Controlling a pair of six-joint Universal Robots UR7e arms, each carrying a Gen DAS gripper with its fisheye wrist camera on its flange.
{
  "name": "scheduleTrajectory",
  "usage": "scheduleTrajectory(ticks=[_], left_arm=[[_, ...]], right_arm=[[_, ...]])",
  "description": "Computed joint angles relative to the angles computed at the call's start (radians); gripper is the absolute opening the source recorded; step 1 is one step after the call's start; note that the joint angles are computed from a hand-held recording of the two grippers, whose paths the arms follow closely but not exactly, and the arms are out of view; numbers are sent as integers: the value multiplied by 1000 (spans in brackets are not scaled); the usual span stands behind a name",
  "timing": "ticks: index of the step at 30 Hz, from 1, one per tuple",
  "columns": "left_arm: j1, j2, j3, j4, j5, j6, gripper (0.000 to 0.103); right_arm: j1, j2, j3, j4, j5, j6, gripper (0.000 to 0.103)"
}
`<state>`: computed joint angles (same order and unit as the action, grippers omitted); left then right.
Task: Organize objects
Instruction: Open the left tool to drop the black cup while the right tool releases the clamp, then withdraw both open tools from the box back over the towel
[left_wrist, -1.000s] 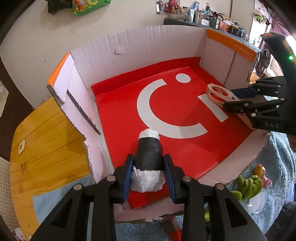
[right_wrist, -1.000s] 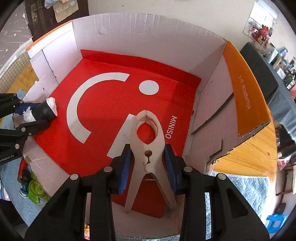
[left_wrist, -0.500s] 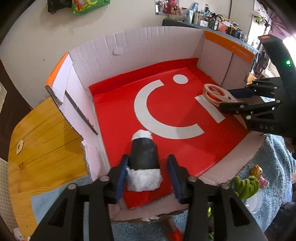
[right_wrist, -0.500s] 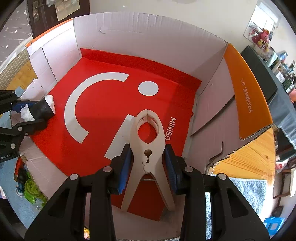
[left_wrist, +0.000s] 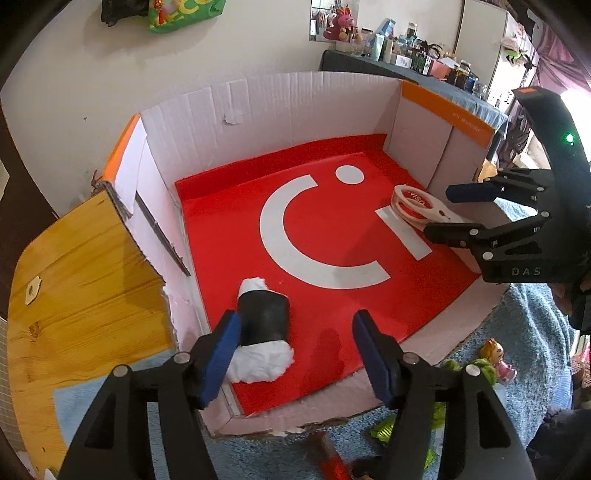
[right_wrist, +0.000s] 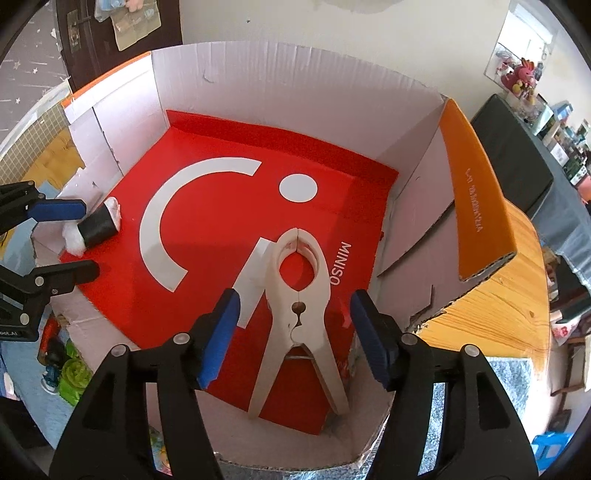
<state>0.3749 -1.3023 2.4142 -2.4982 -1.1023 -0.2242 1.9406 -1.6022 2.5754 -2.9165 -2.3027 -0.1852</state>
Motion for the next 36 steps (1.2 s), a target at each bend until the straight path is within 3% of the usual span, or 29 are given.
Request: scheduleTrajectory(ticks=[7,32,36], left_arm=[[-2,-3,3,-13,1,-8,70],[-34,-30,16,-11,12,-45,72],[-61,-67,30,-8,44,-76,76]], right_arm=[[19,-24,-1,41,4,31,63],[52,-22,-1,21,7,59,63],[92,-54,7,8,-7,73,76]])
